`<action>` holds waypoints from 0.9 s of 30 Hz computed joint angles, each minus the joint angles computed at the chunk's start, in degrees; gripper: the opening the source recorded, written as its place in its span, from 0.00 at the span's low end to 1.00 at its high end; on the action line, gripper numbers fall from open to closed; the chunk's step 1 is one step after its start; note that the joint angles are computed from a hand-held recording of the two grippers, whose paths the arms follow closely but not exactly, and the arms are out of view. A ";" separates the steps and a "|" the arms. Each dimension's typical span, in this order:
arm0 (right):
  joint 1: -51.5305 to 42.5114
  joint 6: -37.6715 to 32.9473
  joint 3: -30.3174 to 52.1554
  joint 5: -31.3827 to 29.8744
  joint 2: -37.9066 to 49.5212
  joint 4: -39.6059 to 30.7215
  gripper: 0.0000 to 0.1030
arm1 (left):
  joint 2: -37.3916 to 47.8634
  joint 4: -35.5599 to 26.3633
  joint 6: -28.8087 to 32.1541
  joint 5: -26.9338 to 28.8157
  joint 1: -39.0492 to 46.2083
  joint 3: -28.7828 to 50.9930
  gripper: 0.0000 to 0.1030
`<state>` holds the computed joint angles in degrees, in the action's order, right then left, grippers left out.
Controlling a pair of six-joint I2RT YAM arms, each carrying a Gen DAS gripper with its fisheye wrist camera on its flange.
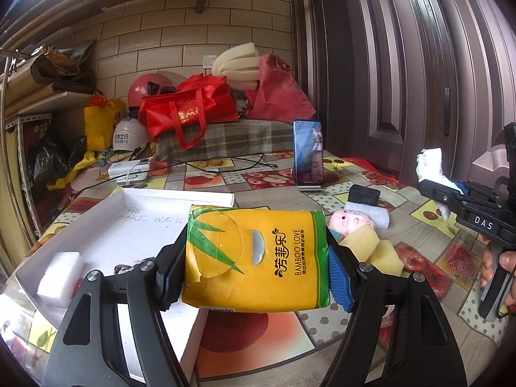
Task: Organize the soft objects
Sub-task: 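Lift the mask and tissue pack and carry them toward the white box, then lower the mask and tissue pack into the box and open both grippers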
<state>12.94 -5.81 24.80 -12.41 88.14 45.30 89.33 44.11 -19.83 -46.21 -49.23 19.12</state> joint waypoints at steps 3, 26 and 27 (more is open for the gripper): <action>2.06 -0.34 0.22 0.55 0.54 0.48 0.39 | 0.15 0.47 0.49 -0.04 -0.07 -0.09 0.71; 15.15 -2.29 2.35 7.12 5.63 4.20 0.39 | -3.25 5.78 0.67 -4.19 0.73 -6.06 0.71; 16.16 -2.59 2.58 7.54 5.89 4.05 0.39 | -3.51 5.75 0.80 -4.22 0.86 -6.34 0.71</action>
<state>29.10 -8.40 27.37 -4.87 94.03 49.35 85.83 49.86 -19.03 -50.43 -48.37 12.79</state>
